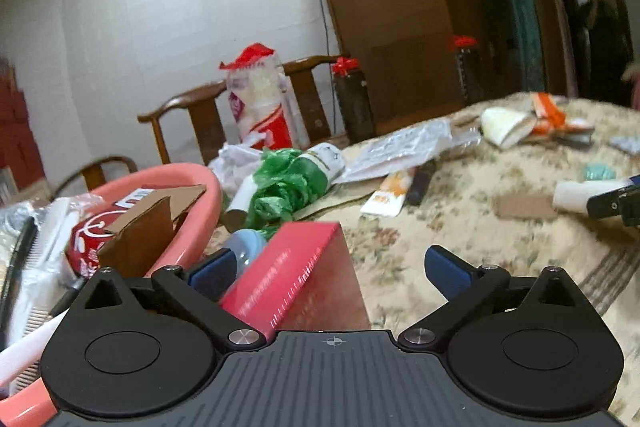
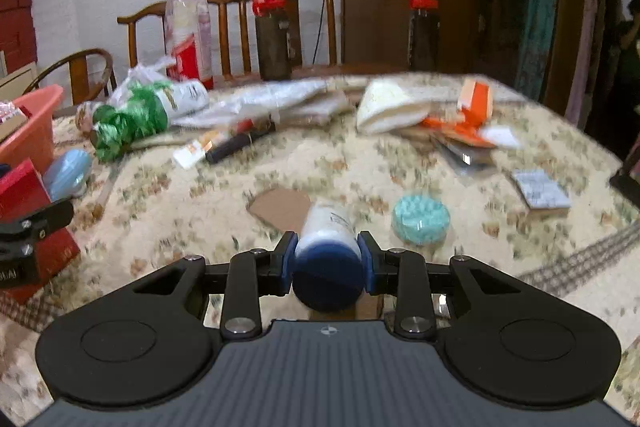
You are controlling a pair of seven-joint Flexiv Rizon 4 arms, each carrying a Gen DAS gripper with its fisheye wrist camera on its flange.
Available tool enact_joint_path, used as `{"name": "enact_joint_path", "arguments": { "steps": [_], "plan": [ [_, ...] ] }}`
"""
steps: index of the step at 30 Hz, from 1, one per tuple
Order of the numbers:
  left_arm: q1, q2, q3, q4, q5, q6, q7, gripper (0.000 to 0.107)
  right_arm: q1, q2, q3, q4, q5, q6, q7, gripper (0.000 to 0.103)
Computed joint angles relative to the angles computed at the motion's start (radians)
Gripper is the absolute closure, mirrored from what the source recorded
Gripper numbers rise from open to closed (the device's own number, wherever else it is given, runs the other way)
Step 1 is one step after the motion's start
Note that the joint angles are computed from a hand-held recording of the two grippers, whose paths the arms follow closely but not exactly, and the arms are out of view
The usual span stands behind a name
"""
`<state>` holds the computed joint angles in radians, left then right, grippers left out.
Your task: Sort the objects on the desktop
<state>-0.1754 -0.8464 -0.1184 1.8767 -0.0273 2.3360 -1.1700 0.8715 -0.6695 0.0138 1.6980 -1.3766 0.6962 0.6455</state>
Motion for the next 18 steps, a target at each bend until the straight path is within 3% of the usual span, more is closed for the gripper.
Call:
{"name": "enact_joint_path", "arguments": {
  "steps": [3,7,13,18],
  "plan": [
    [0.000,-0.001,-0.001,0.007,0.003,0.017,-0.003,0.004,-0.011,-0.015,-0.002,0.017,-0.012,0.042,0.024,0.047],
    [0.069,0.029,-0.056,0.035,0.074,-0.011,-0.071,0.004,0.010,-0.037,0.000,-0.012,0.012,-0.004,-0.046,0.039],
    [0.128,0.068,-0.066,0.132,0.148,0.009,-0.167,0.004,0.027,-0.044,-0.011,-0.019,0.029,-0.019,-0.086,0.038],
    [0.115,0.078,-0.013,0.201,0.115,0.062,-0.194,0.004,0.031,-0.049,-0.009,-0.032,0.055,-0.026,-0.112,0.038]
  ]
}}
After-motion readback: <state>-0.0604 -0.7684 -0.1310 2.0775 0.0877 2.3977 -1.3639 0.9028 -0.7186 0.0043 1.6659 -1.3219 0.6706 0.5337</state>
